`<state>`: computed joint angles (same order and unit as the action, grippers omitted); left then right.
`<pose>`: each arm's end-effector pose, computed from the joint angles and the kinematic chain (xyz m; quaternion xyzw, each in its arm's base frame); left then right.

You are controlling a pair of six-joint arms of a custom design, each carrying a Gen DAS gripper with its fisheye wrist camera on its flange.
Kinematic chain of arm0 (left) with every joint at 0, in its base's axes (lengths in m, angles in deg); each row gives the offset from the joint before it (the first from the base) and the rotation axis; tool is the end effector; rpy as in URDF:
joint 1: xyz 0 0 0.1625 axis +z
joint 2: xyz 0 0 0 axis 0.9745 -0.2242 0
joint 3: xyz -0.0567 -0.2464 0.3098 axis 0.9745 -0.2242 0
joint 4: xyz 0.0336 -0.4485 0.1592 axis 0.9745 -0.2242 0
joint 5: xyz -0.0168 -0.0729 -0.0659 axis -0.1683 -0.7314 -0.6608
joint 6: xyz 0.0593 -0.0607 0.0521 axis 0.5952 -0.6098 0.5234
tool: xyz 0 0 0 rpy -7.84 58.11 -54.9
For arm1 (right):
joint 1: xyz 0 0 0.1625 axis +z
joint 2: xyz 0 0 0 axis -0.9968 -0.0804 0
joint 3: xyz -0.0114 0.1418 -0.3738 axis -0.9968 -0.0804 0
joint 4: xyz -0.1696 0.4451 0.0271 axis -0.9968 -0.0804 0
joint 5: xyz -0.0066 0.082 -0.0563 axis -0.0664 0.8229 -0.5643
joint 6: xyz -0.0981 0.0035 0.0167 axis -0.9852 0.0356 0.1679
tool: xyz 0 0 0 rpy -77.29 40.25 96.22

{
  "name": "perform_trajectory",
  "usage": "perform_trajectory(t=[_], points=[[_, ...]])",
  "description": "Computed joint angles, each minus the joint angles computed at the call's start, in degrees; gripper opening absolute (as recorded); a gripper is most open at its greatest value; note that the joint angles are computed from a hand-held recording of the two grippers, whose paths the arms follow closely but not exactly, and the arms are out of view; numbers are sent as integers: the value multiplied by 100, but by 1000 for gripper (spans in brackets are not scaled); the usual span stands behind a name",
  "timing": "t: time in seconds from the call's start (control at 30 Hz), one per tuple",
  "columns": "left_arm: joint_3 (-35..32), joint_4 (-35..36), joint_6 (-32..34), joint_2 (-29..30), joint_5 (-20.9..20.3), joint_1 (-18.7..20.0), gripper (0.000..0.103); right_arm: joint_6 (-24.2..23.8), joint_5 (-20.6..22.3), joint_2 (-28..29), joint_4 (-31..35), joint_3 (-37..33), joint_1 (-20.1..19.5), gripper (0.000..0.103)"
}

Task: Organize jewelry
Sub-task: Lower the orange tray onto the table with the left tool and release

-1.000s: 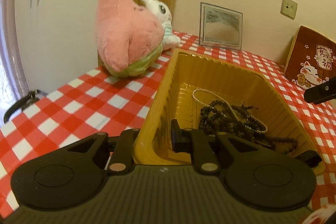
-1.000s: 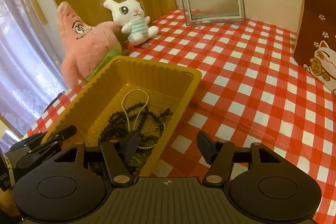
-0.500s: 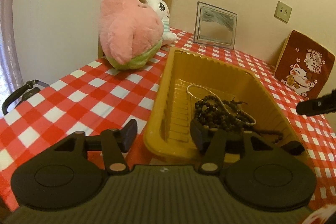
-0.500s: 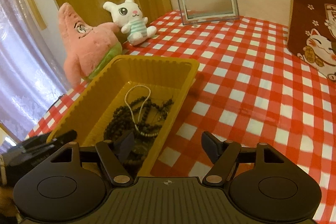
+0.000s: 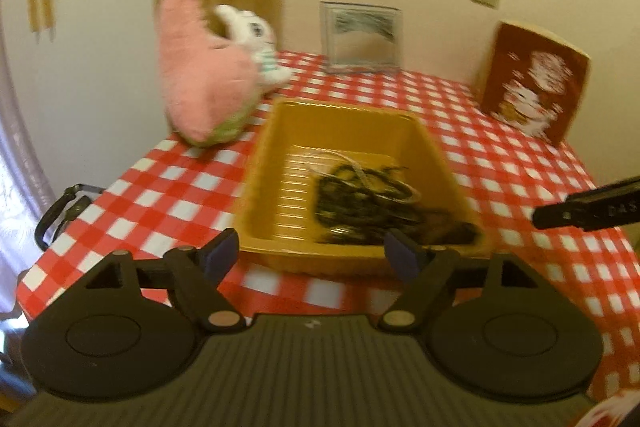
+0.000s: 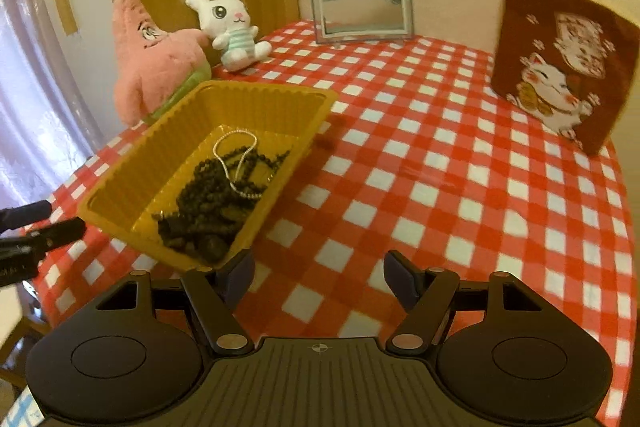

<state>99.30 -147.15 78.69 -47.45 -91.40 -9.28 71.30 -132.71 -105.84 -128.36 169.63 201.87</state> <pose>0.0153 -0.4935 0.3564 0.1663 0.8296 -0.4200 0.3281 0.3748 -0.5687 -0.0206 0.2461 -0.8999 0.2804 0.2257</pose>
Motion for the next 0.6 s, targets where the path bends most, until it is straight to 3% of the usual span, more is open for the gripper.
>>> perform_trajectory(t=[0.4,0.5,0.6], points=[[639,693,-1567,-281,770,-1474,90,374,-167,-1369,-189,1510,3,71],[686,1416,-2071,-457,897,-1777,90,535,-110,-1751,-74,1875,-11,71],[564,2786,-2954,-600,933,-1998,90,752,69,-2113,57,2182,-68,71]])
